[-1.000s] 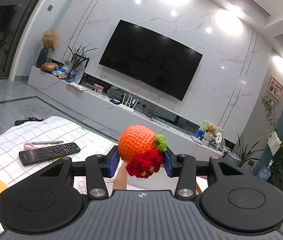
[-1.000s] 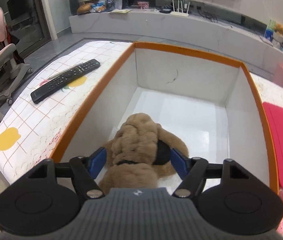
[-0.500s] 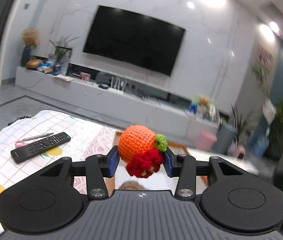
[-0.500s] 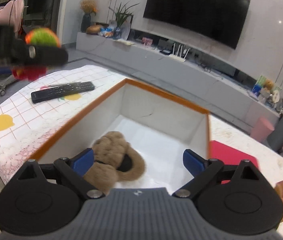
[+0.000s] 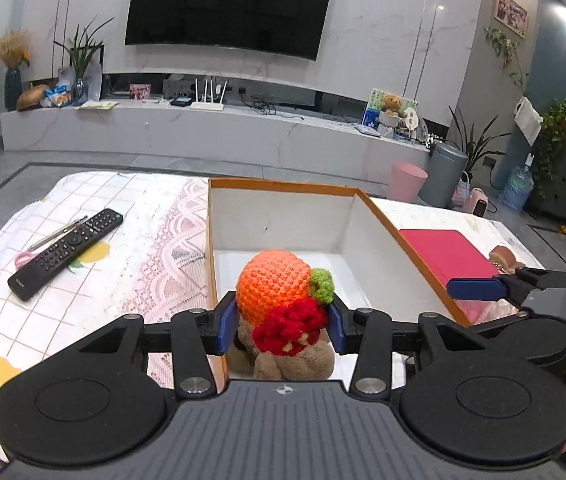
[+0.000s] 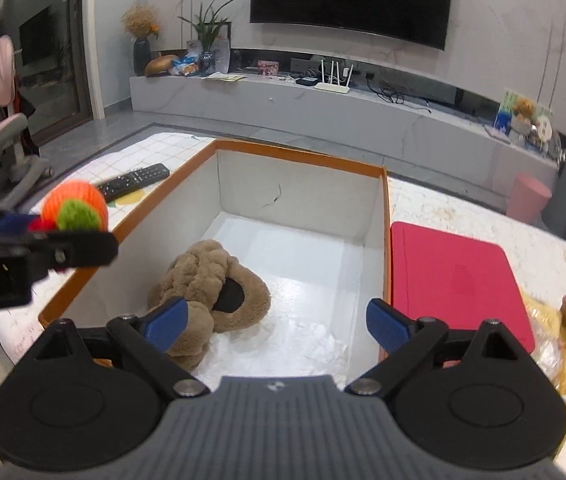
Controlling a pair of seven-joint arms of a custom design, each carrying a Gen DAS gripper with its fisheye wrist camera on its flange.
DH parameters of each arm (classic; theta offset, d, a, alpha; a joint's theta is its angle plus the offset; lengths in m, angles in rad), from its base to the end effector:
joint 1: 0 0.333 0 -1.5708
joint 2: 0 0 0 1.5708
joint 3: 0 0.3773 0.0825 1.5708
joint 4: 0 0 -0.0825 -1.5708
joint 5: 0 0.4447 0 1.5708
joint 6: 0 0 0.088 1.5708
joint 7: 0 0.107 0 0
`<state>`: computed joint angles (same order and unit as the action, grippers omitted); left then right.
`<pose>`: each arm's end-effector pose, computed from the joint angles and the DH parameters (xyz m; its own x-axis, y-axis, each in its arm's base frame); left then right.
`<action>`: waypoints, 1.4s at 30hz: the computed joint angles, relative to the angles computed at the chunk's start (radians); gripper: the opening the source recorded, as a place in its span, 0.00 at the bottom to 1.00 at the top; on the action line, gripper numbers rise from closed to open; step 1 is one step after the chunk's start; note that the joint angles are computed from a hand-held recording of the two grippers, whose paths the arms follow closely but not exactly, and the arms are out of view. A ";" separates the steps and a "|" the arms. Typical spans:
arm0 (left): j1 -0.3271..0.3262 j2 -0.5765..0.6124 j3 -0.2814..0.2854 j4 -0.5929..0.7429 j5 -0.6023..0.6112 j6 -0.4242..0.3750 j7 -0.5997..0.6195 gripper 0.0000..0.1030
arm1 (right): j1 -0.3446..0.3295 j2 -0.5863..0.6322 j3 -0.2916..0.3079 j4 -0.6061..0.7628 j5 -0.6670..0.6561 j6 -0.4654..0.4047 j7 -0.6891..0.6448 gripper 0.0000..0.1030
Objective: Organize soft objects
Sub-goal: 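Lower the crocheted fruit into the orange box and open the left gripper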
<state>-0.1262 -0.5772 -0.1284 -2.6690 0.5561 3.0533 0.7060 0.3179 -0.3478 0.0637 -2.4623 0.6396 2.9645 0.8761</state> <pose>0.3986 -0.1525 0.5401 -0.0203 -0.9869 0.1601 -0.5692 -0.1202 -0.8134 0.4816 0.1525 0.5409 0.4785 -0.8781 0.0034 -0.5544 -0.3051 -0.7743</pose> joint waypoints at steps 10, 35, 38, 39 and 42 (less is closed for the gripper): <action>-0.268 0.060 0.225 -0.004 -0.141 0.093 0.131 0.49 | -0.023 -0.022 -0.020 0.003 0.020 -0.056 0.019 0.89; -0.413 0.172 0.296 0.031 -0.344 0.123 0.316 0.87 | -0.144 -0.070 -0.026 -0.032 -0.075 -0.080 0.057 0.89; -0.302 0.180 0.193 0.024 -0.280 0.185 0.274 0.95 | -0.152 -0.071 -0.023 -0.032 -0.087 -0.080 0.067 0.89; -0.271 0.178 0.164 0.022 -0.254 0.198 0.270 0.95 | -0.153 -0.072 -0.025 -0.032 -0.089 -0.084 0.069 0.89; -0.187 0.169 0.079 0.023 -0.194 0.209 0.244 0.95 | -0.159 -0.078 -0.025 -0.035 -0.098 -0.091 0.075 0.89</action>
<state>-0.3131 -0.4080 -0.0489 -2.6458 0.3616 3.2620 0.9496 0.1591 -0.4258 0.0386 -2.4970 0.5412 2.8731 0.9510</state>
